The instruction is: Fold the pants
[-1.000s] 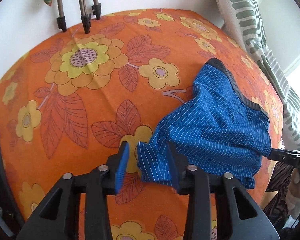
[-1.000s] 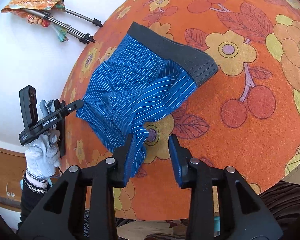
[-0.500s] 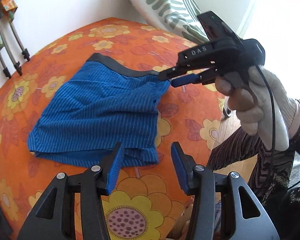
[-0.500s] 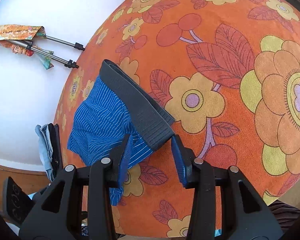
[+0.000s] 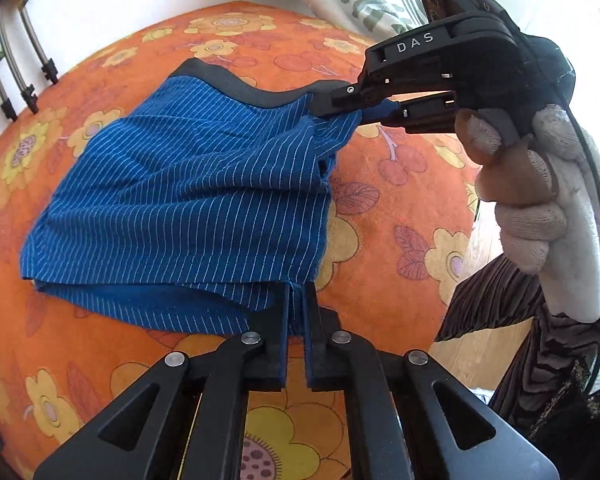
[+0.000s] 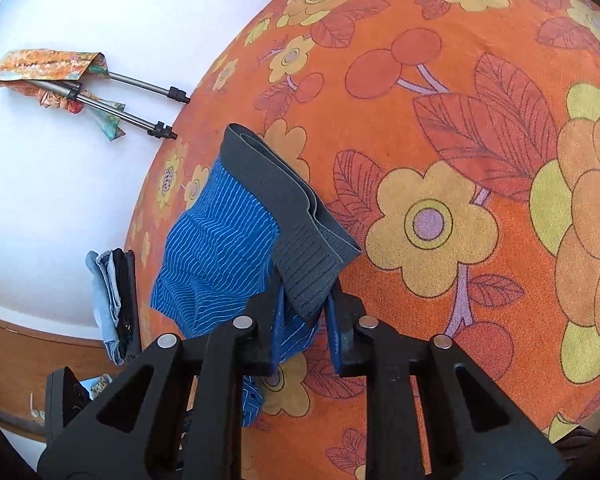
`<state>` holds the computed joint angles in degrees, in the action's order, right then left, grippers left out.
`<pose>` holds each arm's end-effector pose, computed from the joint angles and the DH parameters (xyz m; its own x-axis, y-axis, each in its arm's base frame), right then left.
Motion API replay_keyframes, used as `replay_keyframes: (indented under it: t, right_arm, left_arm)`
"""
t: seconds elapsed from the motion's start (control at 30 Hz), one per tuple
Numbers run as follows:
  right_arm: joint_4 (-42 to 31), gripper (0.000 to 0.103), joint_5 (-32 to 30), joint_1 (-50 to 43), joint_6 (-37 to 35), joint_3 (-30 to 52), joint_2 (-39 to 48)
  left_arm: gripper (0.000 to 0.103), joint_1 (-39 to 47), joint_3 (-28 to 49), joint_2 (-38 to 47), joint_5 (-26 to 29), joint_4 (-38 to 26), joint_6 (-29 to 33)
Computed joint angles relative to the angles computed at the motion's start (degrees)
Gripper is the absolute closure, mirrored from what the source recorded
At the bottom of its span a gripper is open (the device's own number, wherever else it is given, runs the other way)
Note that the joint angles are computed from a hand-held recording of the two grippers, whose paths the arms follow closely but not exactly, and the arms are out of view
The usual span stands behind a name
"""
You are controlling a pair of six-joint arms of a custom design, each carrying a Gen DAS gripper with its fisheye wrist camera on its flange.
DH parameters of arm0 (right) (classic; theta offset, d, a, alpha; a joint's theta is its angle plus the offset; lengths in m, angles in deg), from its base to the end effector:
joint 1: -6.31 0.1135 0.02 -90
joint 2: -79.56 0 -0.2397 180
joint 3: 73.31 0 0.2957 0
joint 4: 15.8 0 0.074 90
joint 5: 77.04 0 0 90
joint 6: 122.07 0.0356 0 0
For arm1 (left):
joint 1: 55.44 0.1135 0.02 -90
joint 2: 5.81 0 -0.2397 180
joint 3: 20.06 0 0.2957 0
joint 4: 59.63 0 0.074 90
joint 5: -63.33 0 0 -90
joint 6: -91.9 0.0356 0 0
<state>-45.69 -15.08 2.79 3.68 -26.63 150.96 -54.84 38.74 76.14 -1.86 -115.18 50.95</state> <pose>0.2737 -0.0001 0.1311 -0.7875 0.5651 -0.2461 0.2988 0.6993 0.6494 0.2793 -0.0120 0.1303 -0.5877 0.6795 -0.4392 0.7883 0.6032 -0.1217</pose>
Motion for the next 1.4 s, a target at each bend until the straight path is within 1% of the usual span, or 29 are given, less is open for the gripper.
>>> replay_keyframes:
  t: [0.07,0.1,0.17,0.23,0.27,0.3,0.33,0.37,0.43,0.57,0.63,0.67,0.7,0.73,0.77,0.83,0.87,0.93,1.17,1.3,1.37,1.4]
  right_arm:
    - [-1.57,0.088,4.95,1.07,-2.54,0.9,-2.71]
    - [-2.17,0.088,6.66,1.45,-3.71,1.66,-3.21]
    - [-2.83,0.087,6.24,1.17,-4.8,3.5,-1.66]
    - [-3.29,0.085,4.77,0.91,-5.6,4.75,0.68]
    - [-3.59,0.083,4.89,1.16,-5.77,5.04,1.49]
    - [-3.76,0.083,5.32,1.36,-5.83,4.84,1.73]
    - [-3.6,0.083,5.02,1.42,-6.07,4.53,1.9]
    - [-3.66,0.083,4.9,1.41,-6.36,4.33,1.95]
    - [-3.82,0.083,5.64,1.34,-6.58,3.96,1.55]
    - [-3.24,0.081,3.86,-0.61,-5.81,3.58,1.83]
    - [-3.18,0.081,3.78,-0.68,-5.64,3.75,2.3]
    - [-3.2,0.081,3.79,-0.65,-5.72,3.78,2.44]
    - [-3.31,0.081,3.96,-0.55,-5.87,3.87,2.55]
    - [-3.4,0.081,4.22,-0.44,-6.02,3.9,2.54]
    - [-3.49,0.081,4.44,-0.33,-6.11,3.93,2.54]
    - [-3.55,0.081,4.55,-0.43,-6.06,3.94,2.66]
    - [-3.46,0.081,4.28,-0.63,-5.96,3.88,2.78]
    - [-3.28,0.081,3.96,-0.72,-5.5,3.84,3.06]
    - [-3.91,0.081,6.62,0.16,-5.86,3.41,2.22]
    - [-4.44,0.081,7.98,0.4,-7.11,3.69,2.89]
    - [-4.4,0.08,8.44,0.44,-7.47,3.55,2.82]
    - [-4.53,0.078,8.37,0.35,-7.8,3.39,2.44]
  left_arm:
    - [0.098,0.59,-0.31,-2.72,0.98,-3.51,2.37]
    - [0.098,0.19,-1.74,-5.37,0.24,-3.8,3.14]
    - [0.098,-0.92,-3.95,-8.97,-1.56,-4.32,5.31]
    - [0.097,-2.53,-6.13,-11.68,-3.84,-3.59,5.64]
    - [0.085,-3.29,-6.92,-12.29,-5.14,-2.2,4.75]
    - [0.077,-3.74,-7.65,-12.8,-5.77,-0.53,3.81]
    - [0.066,-3.85,-7.65,-12.41,-5.18,0.62,2.81]
    - [0.065,-4.11,-7.04,-10.99,-4.32,1.82,1.43]
    - [0.065,-5.45,-6.52,-9.35,-4.42,3.6,-0.72]
    - [0.065,-10.15,-8.29,-8.5,-7.62,8.73,-2.45]
    - [0.065,-12.43,-9.45,-7.74,-10.82,12.39,-3.42]
    - [0.067,-12.81,-8.92,-6.22,-11.31,12.77,-3.51]
    - [0.074,-12.77,-8.37,-5.05,-11.46,12.83,-3.6]
    - [0.093,-12.49,-8.11,-4.62,-11.54,12.92,-3.72]
    - [0.096,-11.7,-7.51,-4.33,-10.83,12.12,-3.48]
    - [0.097,-9.32,-5.84,-4.23,-7.67,8.87,-2.28]
    - [0.097,-8.48,-5.69,-4.87,-7.13,8.05,-1.63]
    - [0.098,-7.61,-6.57,-7.26,-7.66,8.36,-0.46]
    - [0.098,-4.26,-6.15,-12.72,-5.28,2.56,3.98]
    - [0.098,-6.8,-9.17,-14.29,-6.66,1.74,7.11]
    - [0.098,-8.97,-10.84,-12.62,-9.65,3.47,6.84]
    - [0.098,-9.66,-11.26,-11.18,-11.23,5.0,6.04]
